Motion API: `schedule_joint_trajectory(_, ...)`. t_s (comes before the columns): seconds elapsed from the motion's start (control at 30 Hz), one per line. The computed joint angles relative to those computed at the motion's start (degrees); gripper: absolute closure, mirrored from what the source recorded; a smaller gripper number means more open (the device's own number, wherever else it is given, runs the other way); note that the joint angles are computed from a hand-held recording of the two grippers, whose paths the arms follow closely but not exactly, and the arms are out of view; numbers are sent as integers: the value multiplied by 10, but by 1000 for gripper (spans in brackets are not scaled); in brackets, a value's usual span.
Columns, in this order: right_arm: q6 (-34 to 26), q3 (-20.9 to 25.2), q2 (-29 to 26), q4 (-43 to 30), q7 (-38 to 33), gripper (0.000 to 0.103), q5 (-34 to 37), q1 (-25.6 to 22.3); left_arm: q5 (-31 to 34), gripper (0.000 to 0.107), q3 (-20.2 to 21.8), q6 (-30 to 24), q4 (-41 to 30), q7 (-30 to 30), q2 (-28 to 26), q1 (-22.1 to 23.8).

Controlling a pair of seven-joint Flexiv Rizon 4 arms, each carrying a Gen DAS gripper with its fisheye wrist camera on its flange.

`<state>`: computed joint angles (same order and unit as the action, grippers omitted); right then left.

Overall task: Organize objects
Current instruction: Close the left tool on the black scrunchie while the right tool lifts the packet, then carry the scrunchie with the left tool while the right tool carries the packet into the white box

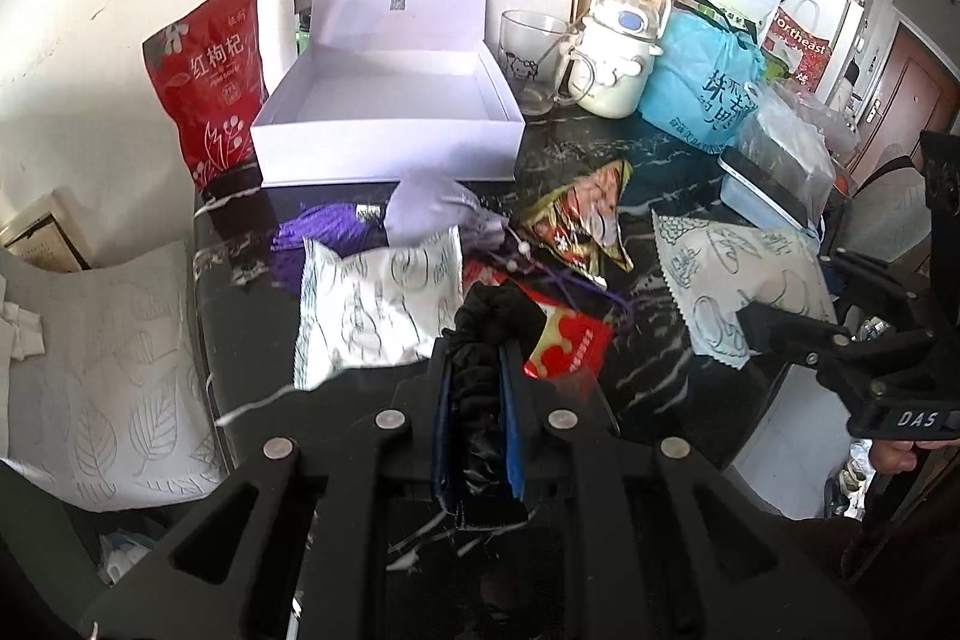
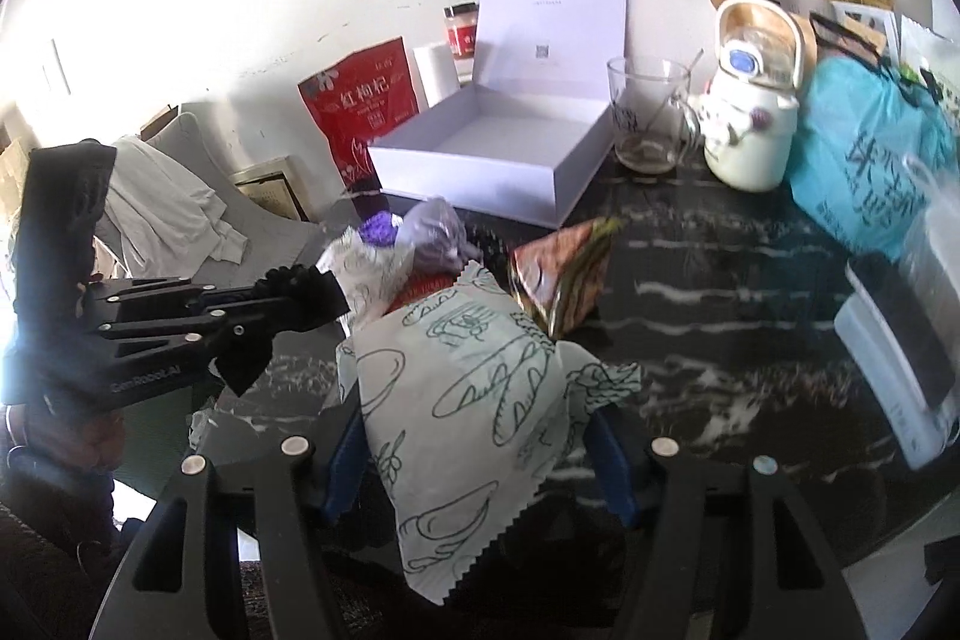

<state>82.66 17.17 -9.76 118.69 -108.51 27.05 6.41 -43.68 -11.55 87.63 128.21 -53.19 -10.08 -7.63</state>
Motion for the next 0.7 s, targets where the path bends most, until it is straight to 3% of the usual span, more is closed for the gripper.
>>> schedule_joint_trajectory(0.7,-103,12,-81,-159,-105,39,3,-17,180,93,64,-77,-138,-129,-73,20)
